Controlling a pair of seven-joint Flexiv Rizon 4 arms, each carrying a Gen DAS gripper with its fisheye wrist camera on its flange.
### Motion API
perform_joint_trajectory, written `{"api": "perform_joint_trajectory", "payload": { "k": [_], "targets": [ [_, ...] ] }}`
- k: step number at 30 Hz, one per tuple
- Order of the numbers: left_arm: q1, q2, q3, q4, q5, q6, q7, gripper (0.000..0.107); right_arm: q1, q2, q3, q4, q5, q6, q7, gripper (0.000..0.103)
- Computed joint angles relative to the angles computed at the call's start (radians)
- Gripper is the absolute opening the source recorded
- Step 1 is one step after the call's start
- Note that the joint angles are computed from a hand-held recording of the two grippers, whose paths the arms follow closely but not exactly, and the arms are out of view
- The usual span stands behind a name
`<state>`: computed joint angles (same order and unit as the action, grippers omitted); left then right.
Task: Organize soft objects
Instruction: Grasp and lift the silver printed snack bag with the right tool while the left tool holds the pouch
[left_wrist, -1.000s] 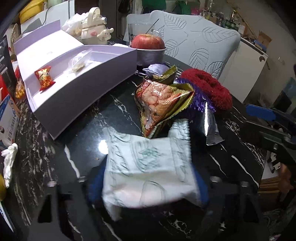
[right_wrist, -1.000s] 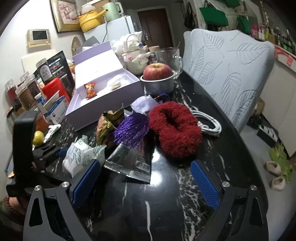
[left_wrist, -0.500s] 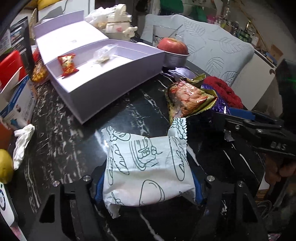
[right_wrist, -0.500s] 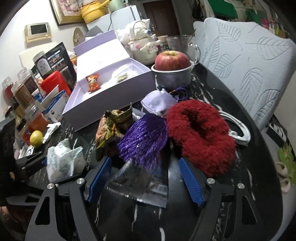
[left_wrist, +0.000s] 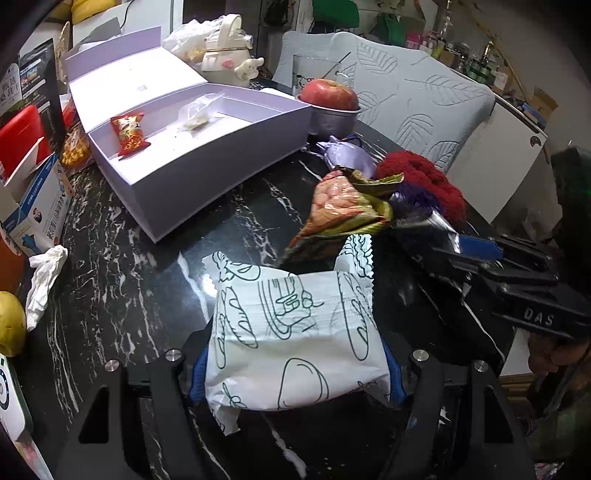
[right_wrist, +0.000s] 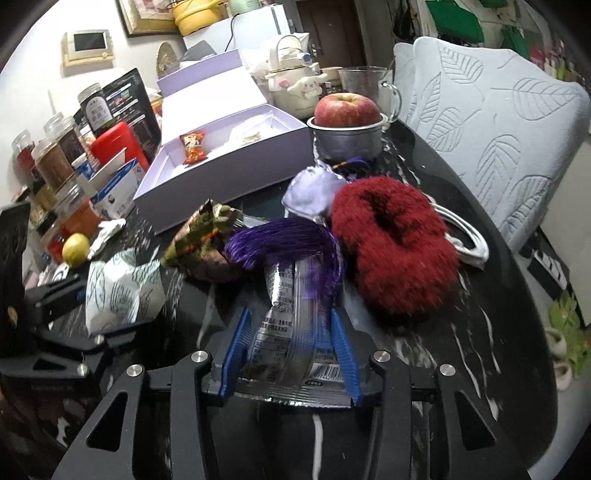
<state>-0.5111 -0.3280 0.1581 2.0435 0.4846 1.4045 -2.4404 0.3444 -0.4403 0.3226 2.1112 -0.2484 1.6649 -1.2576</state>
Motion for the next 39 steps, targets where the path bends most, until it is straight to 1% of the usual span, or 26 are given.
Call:
{"api": "perform_joint_trajectory", "payload": {
  "k": [3, 10, 11, 13, 14, 15, 16, 17, 18, 19, 20, 22, 24, 25, 26, 27, 29, 31, 33, 36, 39],
  "targets": [
    [-0.006, 0.005, -0.003, 0.001, 0.004, -0.005, -0.004, 0.071, -0.012, 0.031, 0.007, 0.037, 0.004, -0.007, -0.005, 0.044],
    [-0.015, 0.017, -0.01, 0.002, 0.023, -0.016, -0.021, 0.071, -0.103, 0.088, 0.109, 0.087, 0.05, -0.069, -0.061, 0.044],
    [-0.016, 0.018, -0.011, 0.002, 0.027, -0.018, -0.024, 0.071, -0.096, 0.097, 0.104, 0.095, 0.055, -0.07, -0.069, 0.044],
    [-0.017, 0.021, -0.016, 0.002, 0.034, -0.023, -0.031, 0.071, -0.047, 0.119, 0.055, 0.119, 0.052, -0.06, -0.06, 0.044],
    [-0.016, 0.022, -0.019, 0.002, 0.036, -0.024, -0.033, 0.071, -0.039, 0.121, 0.049, 0.122, 0.056, -0.058, -0.061, 0.049],
    [-0.014, 0.023, -0.021, 0.002, 0.037, -0.026, -0.034, 0.071, -0.021, 0.121, 0.03, 0.125, 0.056, -0.048, -0.054, 0.056],
    [-0.012, 0.023, -0.024, 0.002, 0.038, -0.026, -0.036, 0.071, 0.003, 0.122, 0.003, 0.129, 0.052, -0.038, -0.041, 0.074],
    [-0.009, 0.023, -0.027, 0.003, 0.038, -0.026, -0.035, 0.071, 0.055, 0.123, -0.055, 0.138, 0.041, -0.021, -0.011, 0.079],
    [-0.006, 0.024, -0.03, 0.003, 0.036, -0.026, -0.034, 0.071, 0.08, 0.117, -0.084, 0.135, 0.032, -0.015, 0.01, 0.079],
    [-0.006, 0.024, -0.031, 0.003, 0.036, -0.029, -0.036, 0.071, 0.076, 0.108, -0.08, 0.126, 0.033, -0.018, 0.013, 0.079],
    [-0.006, 0.025, -0.03, 0.004, 0.038, -0.031, -0.04, 0.071, 0.089, 0.097, -0.095, 0.117, 0.027, -0.019, 0.027, 0.079],
    [-0.004, 0.027, -0.032, 0.005, 0.038, -0.036, -0.045, 0.071, 0.147, 0.094, -0.164, 0.123, 0.004, -0.008, 0.058, 0.079],
    [-0.004, 0.029, -0.03, 0.005, 0.043, -0.041, -0.057, 0.071, 0.213, 0.09, -0.239, 0.13, -0.027, 0.002, 0.082, 0.076],
    [-0.004, 0.03, -0.03, 0.005, 0.045, -0.044, -0.061, 0.071, 0.268, 0.093, -0.3, 0.141, -0.044, 0.017, 0.093, 0.061],
    [-0.004, 0.031, -0.03, 0.004, 0.049, -0.047, -0.067, 0.071, 0.295, 0.094, -0.333, 0.149, -0.063, 0.028, 0.092, 0.042],
    [-0.002, 0.031, -0.032, 0.003, 0.051, -0.049, -0.07, 0.071, 0.295, 0.087, -0.334, 0.154, -0.079, 0.054, 0.067, 0.037],
    [0.008, 0.029, -0.041, 0.006, 0.045, -0.044, -0.066, 0.071, 0.322, 0.084, -0.359, 0.161, -0.07, 0.073, 0.056, 0.035],
    [0.011, 0.027, -0.046, 0.008, 0.042, -0.043, -0.061, 0.071, 0.279, 0.084, -0.311, 0.151, -0.063, 0.054, 0.045, 0.032],
    [0.008, 0.028, -0.044, 0.007, 0.044, -0.043, -0.063, 0.071, 0.194, 0.078, -0.219, 0.139, -0.051, 0.044, 0.04, 0.031],
    [0.001, 0.033, -0.041, 0.006, 0.055, -0.047, -0.07, 0.071, 0.041, 0.068, -0.058, 0.126, -0.035, 0.032, 0.018, 0.03],
    [-0.008, 0.041, -0.037, 0.001, 0.076, -0.057, -0.089, 0.071, 0.019, 0.081, -0.03, 0.143, -0.028, 0.032, 0.009, 0.03]
  ]
}}
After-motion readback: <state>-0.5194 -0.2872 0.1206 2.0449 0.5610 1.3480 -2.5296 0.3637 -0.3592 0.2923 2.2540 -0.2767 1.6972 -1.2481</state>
